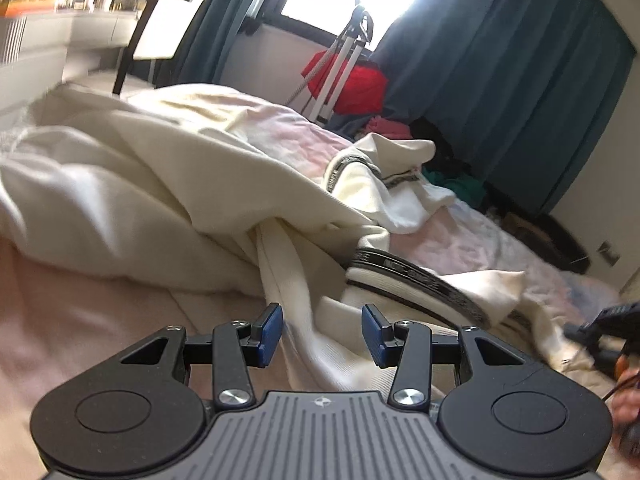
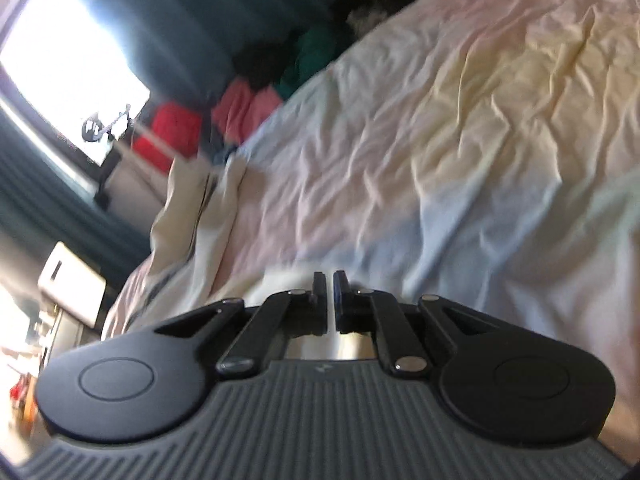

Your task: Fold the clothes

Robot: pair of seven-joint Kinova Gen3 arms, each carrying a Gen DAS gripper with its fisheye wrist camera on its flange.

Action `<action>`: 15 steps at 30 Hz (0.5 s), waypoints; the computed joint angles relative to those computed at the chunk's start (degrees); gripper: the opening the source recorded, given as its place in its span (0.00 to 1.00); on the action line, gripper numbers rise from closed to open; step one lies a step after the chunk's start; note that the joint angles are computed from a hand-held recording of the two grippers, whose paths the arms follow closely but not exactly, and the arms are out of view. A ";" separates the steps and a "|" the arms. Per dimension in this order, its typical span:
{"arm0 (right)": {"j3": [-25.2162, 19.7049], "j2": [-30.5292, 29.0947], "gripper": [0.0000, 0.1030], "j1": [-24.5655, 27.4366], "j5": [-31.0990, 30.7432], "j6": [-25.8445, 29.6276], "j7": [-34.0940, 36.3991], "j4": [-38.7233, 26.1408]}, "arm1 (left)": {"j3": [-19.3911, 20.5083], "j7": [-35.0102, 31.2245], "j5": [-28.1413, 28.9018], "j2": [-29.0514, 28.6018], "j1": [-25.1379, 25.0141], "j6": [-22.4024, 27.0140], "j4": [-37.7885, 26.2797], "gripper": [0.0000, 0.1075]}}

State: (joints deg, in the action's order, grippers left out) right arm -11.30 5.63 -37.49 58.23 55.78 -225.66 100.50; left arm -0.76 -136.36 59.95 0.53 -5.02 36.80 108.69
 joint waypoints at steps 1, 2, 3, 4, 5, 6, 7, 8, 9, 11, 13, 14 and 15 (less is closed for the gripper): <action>-1.36 -0.77 0.15 1.00 -1.18 -1.19 0.31 0.48 | -0.57 1.57 -0.78 -0.14 -0.38 2.33 -0.62 0.51; -3.66 -1.53 0.23 2.99 -1.52 -2.28 -0.31 1.30 | -0.91 2.64 -0.63 0.09 -0.94 4.66 -1.05 0.54; -5.72 -2.06 0.44 4.67 -2.45 -3.19 -1.73 1.91 | -0.54 3.15 0.19 0.44 -2.26 6.99 -1.25 0.58; -6.77 -1.94 0.55 5.33 -3.67 -3.44 -2.58 1.80 | 0.88 3.71 0.93 0.79 -4.62 9.32 -1.44 0.58; -6.76 -1.45 0.55 5.00 -5.67 -2.79 -2.52 0.93 | 1.66 4.29 1.65 1.19 -6.32 11.65 -1.65 0.59; -5.87 -1.15 0.55 3.61 -7.87 -1.38 -1.53 -0.36 | 1.54 4.67 2.03 2.10 -6.97 13.98 -2.10 0.59; -3.93 -0.27 0.55 1.16 -9.14 0.93 0.40 -1.96 | 0.77 4.97 2.47 3.00 -6.55 15.38 -2.28 0.59; -1.71 0.90 0.55 -1.50 -9.65 3.26 2.73 -3.61 | -0.75 4.76 2.96 3.77 -5.07 15.84 -2.26 0.59; 0.53 2.19 0.55 -4.15 -9.94 5.59 4.67 -5.31 | -1.22 4.45 3.44 4.40 -4.33 15.58 -2.01 0.59; 4.84 4.50 0.53 -9.46 -9.62 10.25 5.77 -7.63 | -0.17 4.74 3.83 5.91 -4.38 14.08 -1.93 0.59; 8.81 5.18 0.56 -14.77 -8.46 14.91 3.14 -8.62 | 0.45 5.27 4.68 7.28 -4.80 13.91 -2.18 0.58; 10.26 5.33 0.57 -17.39 -7.13 17.24 0.93 -8.90 | 0.73 5.56 5.13 7.97 -5.04 13.92 -2.37 0.58; 10.69 5.55 0.56 -18.95 -5.98 18.67 -0.34 -8.81 | 1.01 5.57 5.48 8.25 -5.28 13.93 -2.41 0.58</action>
State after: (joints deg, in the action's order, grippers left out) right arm -0.62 11.18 -56.44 52.25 74.45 -226.00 91.69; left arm 0.26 -130.79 65.43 8.77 -10.30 50.73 106.28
